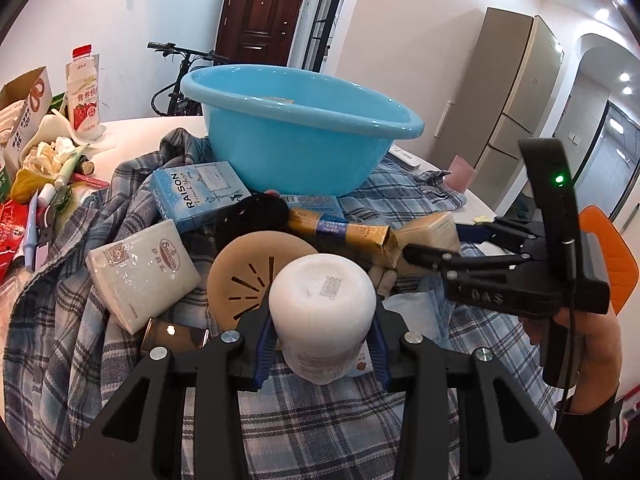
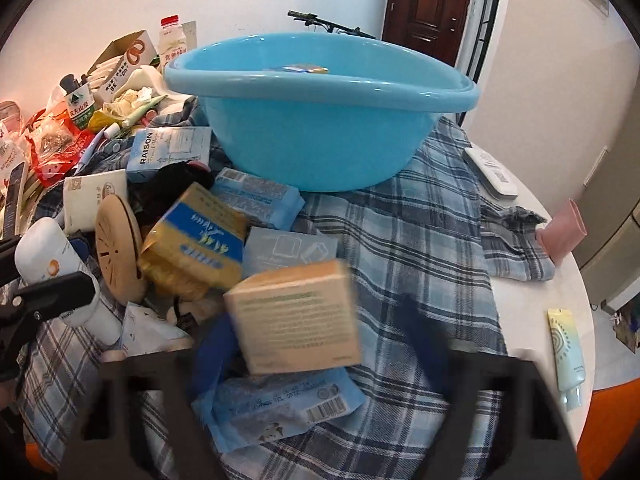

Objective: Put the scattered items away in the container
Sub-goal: 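Grasp beige cardboard box with right gripper while left gripper holds white bottle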

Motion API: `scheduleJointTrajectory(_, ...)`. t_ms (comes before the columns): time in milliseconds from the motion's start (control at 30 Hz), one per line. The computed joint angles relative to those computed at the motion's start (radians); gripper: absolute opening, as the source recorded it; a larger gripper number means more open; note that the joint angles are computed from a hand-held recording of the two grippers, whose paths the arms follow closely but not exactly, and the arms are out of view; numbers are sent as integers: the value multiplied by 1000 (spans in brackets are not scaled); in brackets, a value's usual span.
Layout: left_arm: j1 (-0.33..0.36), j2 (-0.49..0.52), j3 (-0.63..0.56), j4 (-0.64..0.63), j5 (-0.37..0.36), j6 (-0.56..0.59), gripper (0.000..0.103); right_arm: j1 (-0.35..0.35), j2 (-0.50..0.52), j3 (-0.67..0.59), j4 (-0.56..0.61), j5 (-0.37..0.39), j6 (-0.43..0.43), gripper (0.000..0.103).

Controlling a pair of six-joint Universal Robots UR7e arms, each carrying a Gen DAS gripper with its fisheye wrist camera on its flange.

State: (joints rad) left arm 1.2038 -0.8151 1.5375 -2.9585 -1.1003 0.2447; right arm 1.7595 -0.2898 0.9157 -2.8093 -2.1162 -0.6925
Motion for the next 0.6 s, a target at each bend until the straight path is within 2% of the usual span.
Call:
scheduleJointTrajectory(133, -1, -5, 0, 2, -7, -3, 38, -4, 6, -12, 8, -6, 10, 54)
scheduleJointTrajectory(367, -16, -24, -2, -6, -7, 14, 38, 8, -34, 44, -73, 18, 21, 54)
scheduleJointTrajectory(600, -50, -35, -46, -26, 0, 78, 38, 36, -83, 90, -163, 38, 18, 54)
